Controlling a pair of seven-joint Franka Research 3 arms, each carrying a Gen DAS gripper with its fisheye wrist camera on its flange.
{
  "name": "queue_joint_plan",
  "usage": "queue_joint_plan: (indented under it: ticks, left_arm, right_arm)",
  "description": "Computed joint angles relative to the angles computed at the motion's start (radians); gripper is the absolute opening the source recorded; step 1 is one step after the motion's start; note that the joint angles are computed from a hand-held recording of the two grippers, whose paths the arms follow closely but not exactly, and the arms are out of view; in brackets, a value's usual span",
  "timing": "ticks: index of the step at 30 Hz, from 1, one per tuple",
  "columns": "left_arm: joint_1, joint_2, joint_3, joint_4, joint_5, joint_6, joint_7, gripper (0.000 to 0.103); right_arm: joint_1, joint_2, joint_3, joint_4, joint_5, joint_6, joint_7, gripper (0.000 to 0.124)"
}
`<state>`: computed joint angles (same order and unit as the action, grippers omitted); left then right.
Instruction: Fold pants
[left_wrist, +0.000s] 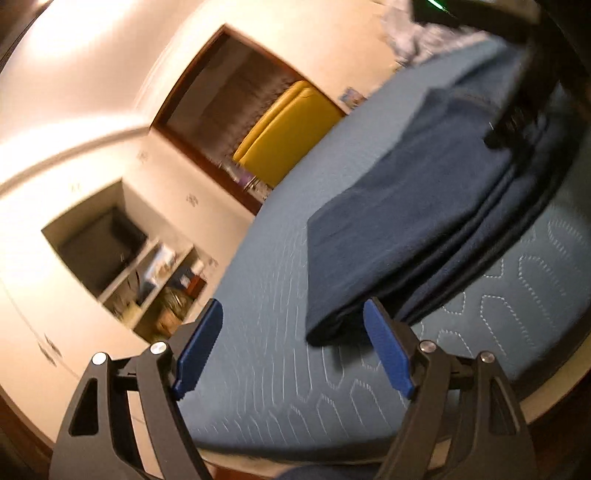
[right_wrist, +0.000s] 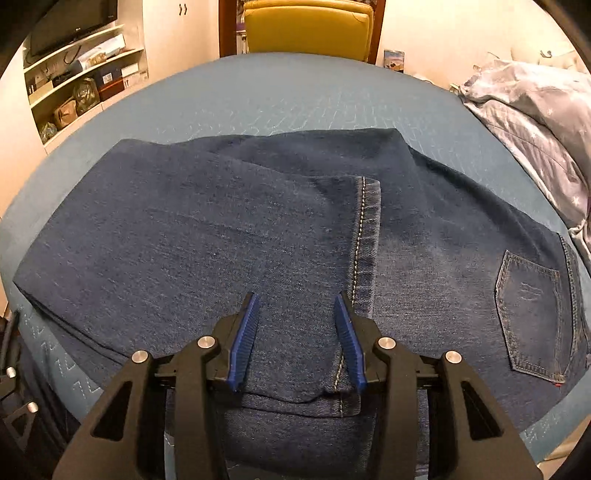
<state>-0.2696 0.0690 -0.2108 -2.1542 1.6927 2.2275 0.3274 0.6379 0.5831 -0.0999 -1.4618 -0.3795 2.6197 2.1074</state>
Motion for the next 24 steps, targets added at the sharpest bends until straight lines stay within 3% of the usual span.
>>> queue_joint_plan:
  ticks: [3,7,10,15,18,24]
  left_arm:
    - [-0.009,0.068,0.005,0.064,-0.033,-0.013,0.167,0.079]
    - [-0.014,0.087,0.025,0.098,-0.081,-0.034,0.240,0.079]
    - [-0.014,0.110,0.035,0.128,-0.143,-0.048,0.374,0.080]
    - [-0.031,0.110,0.038,0.147,-0.116,-0.092,0.409,0.084]
    - [-0.006,0.115,0.051,0.149,-0.205,-0.036,0.466,0.085]
    - [0.011,0.090,0.059,0.094,-0.173,0.023,0.438,0.088]
  right_arm:
    - [0.001,0.003,0.000,0.005,0.003,-0.003,0.002,0.042]
    - [-0.010,0.003,0.003,0.004,0.013,0.001,-0.013,0.042]
    - [-0.007,0.003,0.001,0.006,0.011,-0.004,-0.015,0.042]
    - [-0.005,0.001,0.000,0.000,0.008,-0.001,-0.014,0.043]
    - [-0.008,0.002,0.005,0.006,0.010,-0.012,-0.026,0.043]
    - [-0.022,0.003,0.017,0.007,0.042,-0.010,-0.058,0.042]
